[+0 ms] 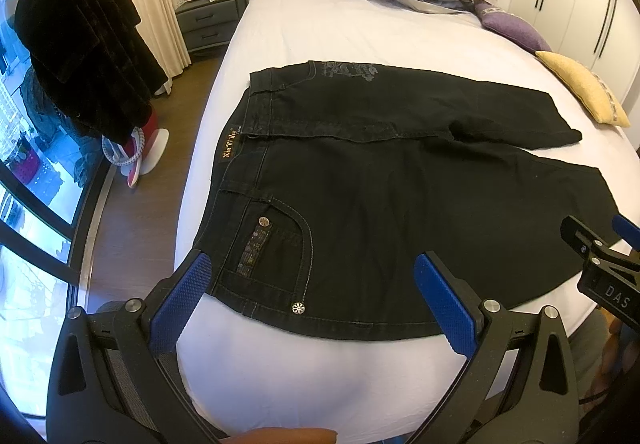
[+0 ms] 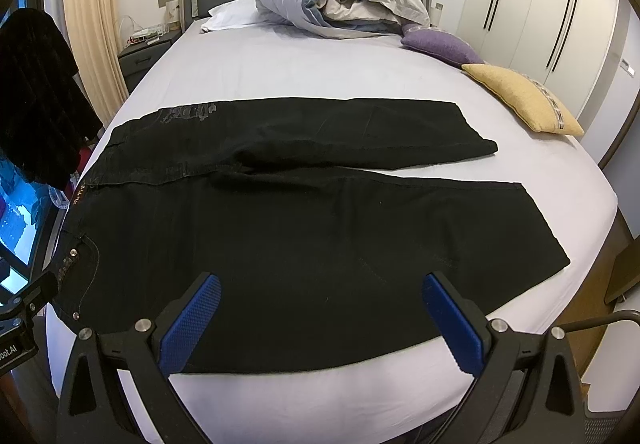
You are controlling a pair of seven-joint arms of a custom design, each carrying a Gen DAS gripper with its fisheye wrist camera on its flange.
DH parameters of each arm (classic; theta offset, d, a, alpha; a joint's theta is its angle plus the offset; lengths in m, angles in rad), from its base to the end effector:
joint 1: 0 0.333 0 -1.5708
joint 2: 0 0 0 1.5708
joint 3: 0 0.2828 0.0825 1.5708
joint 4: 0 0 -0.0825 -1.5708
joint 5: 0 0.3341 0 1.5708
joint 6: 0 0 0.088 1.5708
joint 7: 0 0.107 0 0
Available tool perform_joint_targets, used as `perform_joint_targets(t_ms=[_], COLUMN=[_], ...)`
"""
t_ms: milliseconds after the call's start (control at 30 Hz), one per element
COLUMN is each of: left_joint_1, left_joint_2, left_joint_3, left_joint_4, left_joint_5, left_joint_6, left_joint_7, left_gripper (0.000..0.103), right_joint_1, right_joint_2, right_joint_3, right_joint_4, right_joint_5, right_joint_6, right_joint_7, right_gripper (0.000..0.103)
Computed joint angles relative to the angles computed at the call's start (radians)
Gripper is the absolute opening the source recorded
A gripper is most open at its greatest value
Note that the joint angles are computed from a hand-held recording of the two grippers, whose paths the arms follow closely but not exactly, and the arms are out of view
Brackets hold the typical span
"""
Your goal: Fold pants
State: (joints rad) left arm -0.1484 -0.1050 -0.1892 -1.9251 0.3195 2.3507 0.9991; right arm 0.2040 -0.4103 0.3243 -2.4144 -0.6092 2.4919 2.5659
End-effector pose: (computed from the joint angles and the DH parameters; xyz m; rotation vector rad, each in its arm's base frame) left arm 0.4975 -0.1744 0.5724 -1.9242 1.8024 -0.5387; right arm 0.3665 0.2290 0.4957 -1.7990 1.8948 -0.8336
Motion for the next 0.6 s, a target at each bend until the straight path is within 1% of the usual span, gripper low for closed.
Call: perform_joint_targets(t_ms=[600], left_joint_1=[0.000], left_joint_2=[0.001], left_joint_3=[0.000], left_joint_4=[-0.003], left_joint_5=[0.003], left_joint_6=[-0.001], left_joint_7=[-0.002], left_gripper=[0.103], right_joint_1=[0.006], right_joint_2=[0.011], right_joint_3=[-0.003], right_joint_4=[-0.002], right_joint_5=[-0.006], right_joint_6=[0.004], right_joint_7=[0.011], right_gripper=[0.103])
